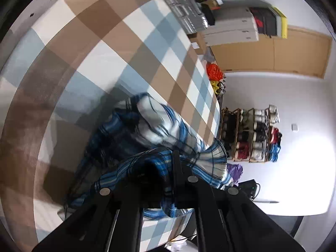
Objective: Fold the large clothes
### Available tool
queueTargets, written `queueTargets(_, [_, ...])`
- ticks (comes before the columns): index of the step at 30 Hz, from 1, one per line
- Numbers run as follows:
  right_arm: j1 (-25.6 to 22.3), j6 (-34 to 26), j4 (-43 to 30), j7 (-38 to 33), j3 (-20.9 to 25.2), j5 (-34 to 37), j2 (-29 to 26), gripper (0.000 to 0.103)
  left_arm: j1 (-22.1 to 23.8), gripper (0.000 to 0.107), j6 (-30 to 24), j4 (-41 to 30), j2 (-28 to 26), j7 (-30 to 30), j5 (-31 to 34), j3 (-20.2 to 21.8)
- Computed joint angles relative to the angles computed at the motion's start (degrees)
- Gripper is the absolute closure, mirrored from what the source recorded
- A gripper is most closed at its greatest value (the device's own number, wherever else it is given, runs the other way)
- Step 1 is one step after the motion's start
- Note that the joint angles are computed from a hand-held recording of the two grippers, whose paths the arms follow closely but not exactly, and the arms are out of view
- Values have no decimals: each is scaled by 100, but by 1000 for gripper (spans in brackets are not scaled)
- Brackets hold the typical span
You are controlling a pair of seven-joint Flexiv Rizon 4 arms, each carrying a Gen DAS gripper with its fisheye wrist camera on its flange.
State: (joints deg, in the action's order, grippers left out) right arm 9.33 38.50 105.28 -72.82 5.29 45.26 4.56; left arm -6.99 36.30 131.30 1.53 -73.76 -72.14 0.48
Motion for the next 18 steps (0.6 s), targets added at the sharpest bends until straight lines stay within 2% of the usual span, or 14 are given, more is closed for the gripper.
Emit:
queueTargets(5, [-117,-82,-280,25,-58,268,-595,97,128,105,-243,-48,-149,-222,-80,55])
queueTargets(7, [-215,-39,-316,4,-13,387,-716,97,213,101,-484,-67,-195,-279,-58,89])
queueTargets(8, [-266,54,-292,-12,11,463,-740,90,253,96,-564,-70,-193,-381,-2,106])
queueTargets(9, [-306,243,-222,25,40,477,-708,73,266,91,-561,-58,-158,-463,5,105])
queueTargets(10, [-340,456,-155,30,65,526,-661,63,262,77,-485,-45,-94,-465,-24,98])
queueTargets(11, [-367,735,-65,2,87,594,-594,43,255,57,-350,-48,5,-477,69,100])
queueTargets(12, [-382,990,25,-26,105,617,-507,37,247,48,-242,-63,60,-569,192,96])
queueTargets(13, [-382,1191,98,-153,120,613,-419,37,221,39,-56,-32,194,-662,249,99])
queueTargets(15, [-307,1441,240,-252,178,249,-238,37,188,39,62,-44,359,-666,392,128])
queueTargets(18, [-102,1760,363,-478,266,-150,-17,35,198,38,98,-172,588,-951,1241,176])
